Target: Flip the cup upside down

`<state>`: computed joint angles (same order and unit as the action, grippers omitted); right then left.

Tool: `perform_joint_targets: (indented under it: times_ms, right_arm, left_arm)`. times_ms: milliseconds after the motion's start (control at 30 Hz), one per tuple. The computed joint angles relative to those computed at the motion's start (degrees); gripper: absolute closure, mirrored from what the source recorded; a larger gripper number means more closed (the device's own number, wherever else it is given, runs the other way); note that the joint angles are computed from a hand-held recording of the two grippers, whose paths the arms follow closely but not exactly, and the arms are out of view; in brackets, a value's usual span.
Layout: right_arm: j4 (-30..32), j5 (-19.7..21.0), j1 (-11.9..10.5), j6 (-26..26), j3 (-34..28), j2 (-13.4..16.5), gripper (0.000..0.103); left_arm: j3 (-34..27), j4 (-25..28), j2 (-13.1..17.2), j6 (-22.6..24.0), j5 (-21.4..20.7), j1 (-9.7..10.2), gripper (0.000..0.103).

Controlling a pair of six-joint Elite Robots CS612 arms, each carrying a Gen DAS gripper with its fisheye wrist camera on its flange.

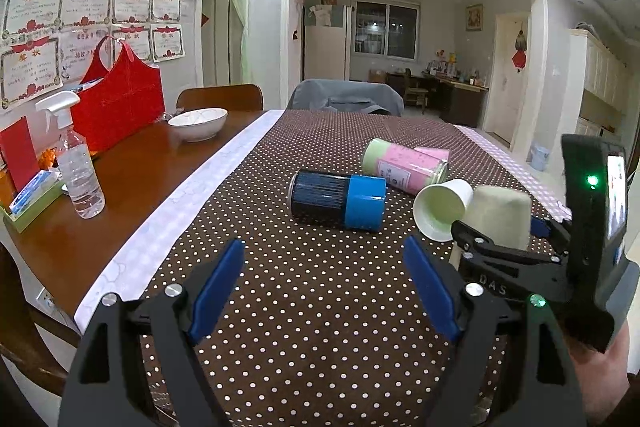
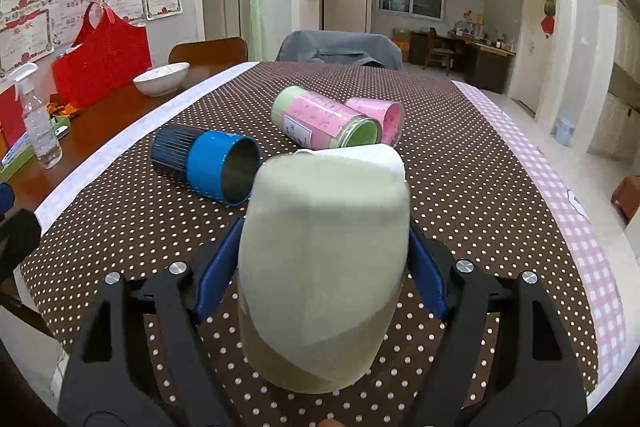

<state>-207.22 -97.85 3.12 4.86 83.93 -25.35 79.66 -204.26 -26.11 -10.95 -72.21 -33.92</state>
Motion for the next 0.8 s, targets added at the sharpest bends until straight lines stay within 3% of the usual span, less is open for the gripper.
perform_joint_targets:
  times_ms: [67, 167, 300, 800]
  right_arm:
    - [-1.59, 0.82, -0.10, 0.52, 1.00, -0.41, 0.011]
    - [-2.71, 2.72, -0.37, 1.16, 2.20, -1.06, 0.006]
    - [-5.37, 5.45, -0.88, 2.79, 4.14, -2.09, 0.006]
    - [-13.04, 6.38, -2.27, 8.60, 11.25, -7.20, 0.006]
  left_arm:
    - [0.26, -0.36, -0.14, -0.05, 0.22, -0.05, 0.022]
    - [0.92, -1.47, -0.46, 0.12, 0.56, -0.26, 0.022]
    - [1.58, -2.54, -0.85, 0.55, 0.99, -0.59, 0.022]
    - [4.52, -6.30, -3.44, 3.99, 3.66, -2.94, 0.021]
